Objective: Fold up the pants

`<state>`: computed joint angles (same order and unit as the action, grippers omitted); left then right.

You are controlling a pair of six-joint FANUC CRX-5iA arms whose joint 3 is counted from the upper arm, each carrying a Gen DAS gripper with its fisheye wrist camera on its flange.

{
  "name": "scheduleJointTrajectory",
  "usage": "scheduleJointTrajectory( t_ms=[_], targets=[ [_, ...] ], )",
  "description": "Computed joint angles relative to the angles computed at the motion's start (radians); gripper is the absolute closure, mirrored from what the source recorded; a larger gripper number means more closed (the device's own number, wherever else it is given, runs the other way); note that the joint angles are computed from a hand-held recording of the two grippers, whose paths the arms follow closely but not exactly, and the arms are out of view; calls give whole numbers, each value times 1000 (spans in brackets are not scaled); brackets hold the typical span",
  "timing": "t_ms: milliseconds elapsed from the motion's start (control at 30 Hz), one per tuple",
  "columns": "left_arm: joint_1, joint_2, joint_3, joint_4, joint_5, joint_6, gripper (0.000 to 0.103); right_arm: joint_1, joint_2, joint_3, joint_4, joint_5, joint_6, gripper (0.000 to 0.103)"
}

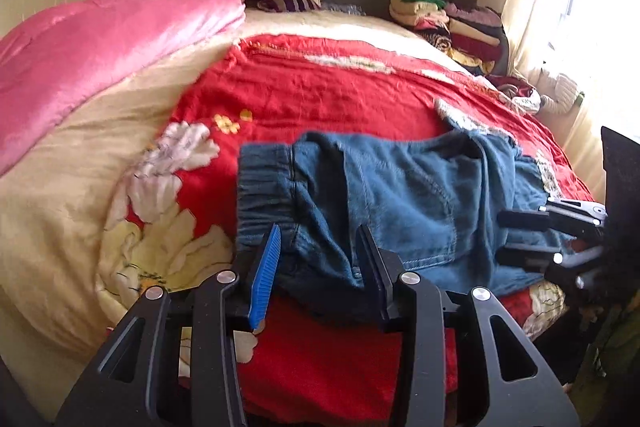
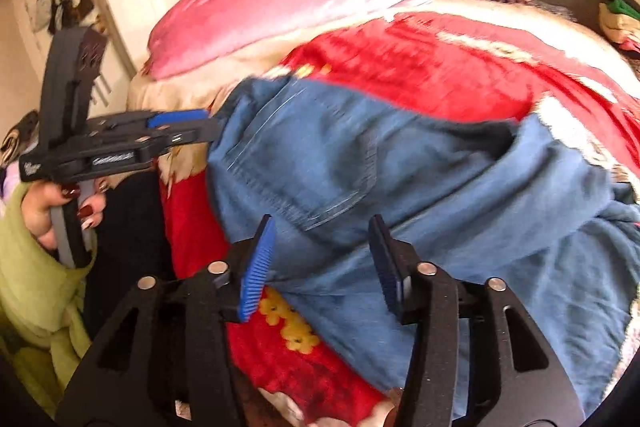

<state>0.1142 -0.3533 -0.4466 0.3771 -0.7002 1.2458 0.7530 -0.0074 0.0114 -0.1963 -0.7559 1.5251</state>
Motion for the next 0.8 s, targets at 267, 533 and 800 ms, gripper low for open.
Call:
scheduleJointTrajectory(
  t_ms=[267, 533, 800],
  targets=[
    [-49, -3, 14, 80, 11, -69, 45, -48, -69, -86, 155, 83, -181, 41],
    [-161, 160, 58, 295, -50, -255, 48, -128, -57, -78, 248, 92, -261, 33],
    [-248, 311, 148, 284, -88, -243, 65, -193, 109, 120, 241, -33, -212, 31]
  ],
)
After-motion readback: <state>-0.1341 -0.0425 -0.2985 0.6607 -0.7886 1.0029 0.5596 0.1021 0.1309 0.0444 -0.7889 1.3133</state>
